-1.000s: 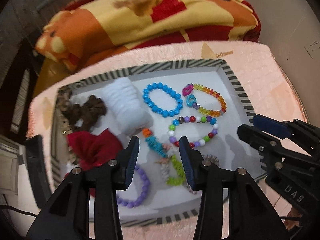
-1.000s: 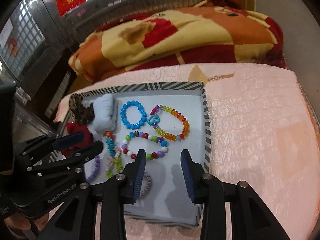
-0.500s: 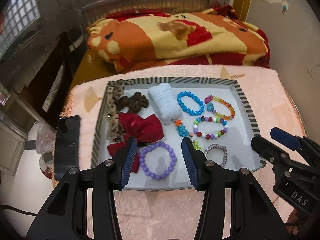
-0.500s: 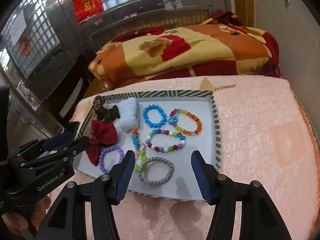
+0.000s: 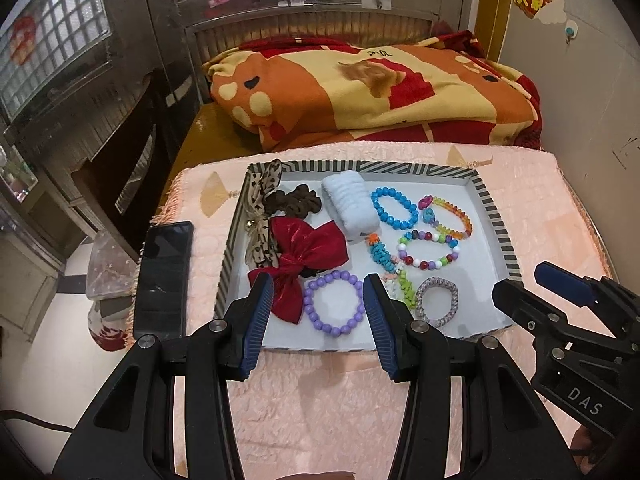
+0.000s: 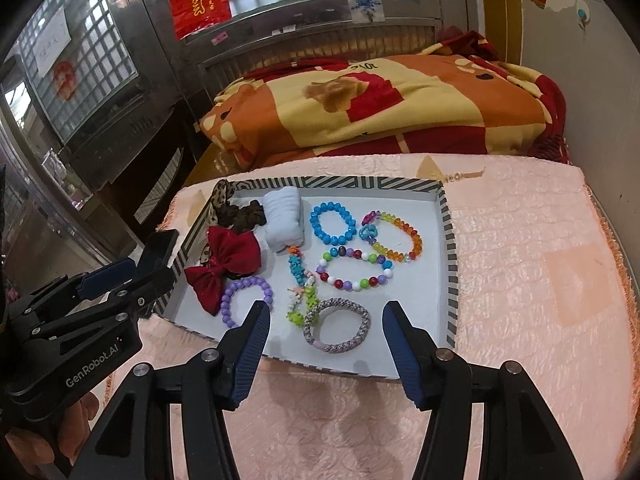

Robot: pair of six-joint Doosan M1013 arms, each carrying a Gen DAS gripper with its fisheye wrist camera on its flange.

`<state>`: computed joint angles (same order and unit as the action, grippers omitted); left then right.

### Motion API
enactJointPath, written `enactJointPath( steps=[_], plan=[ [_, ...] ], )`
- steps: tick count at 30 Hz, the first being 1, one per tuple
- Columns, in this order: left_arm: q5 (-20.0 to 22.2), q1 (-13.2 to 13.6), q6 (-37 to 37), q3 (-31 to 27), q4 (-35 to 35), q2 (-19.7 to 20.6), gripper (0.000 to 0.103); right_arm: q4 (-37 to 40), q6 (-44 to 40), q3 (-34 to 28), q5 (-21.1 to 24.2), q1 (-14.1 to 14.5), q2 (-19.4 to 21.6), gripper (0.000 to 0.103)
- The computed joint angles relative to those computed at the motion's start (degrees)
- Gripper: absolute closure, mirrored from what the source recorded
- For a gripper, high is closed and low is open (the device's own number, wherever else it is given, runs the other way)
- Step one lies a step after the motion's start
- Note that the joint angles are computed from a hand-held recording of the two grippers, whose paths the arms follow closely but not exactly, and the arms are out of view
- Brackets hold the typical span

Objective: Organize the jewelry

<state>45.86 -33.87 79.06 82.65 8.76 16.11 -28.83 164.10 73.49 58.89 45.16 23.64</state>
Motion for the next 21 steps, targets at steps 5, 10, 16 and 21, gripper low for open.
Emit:
enactJointPath(
  steps=[5,10,16,21],
  plan=[
    [-0.07,0.11,-0.43,0.49,0.21,-0.53,0.057,0.22,-0.35,-0.31,0.2,0.22,0.2,0.046],
    [-0.23,0.17,-1.26,0.86,0.78,-0.91,0.057,0.13,-0.67,-0.72,0.6,0.43,0.37,0.046],
    [-0.42,0.28,-1.67,1.12,0.72,-1.27,0.057,-0.2,-0.91,-1.17,1.41,0.59,0.46,0.046],
    [-0.33,0.24,-1.44,1.25,0.49,-1.48,0.057,-0.63,-0.71,-1.19,1.69,0.76,0.28,0.046]
  ],
)
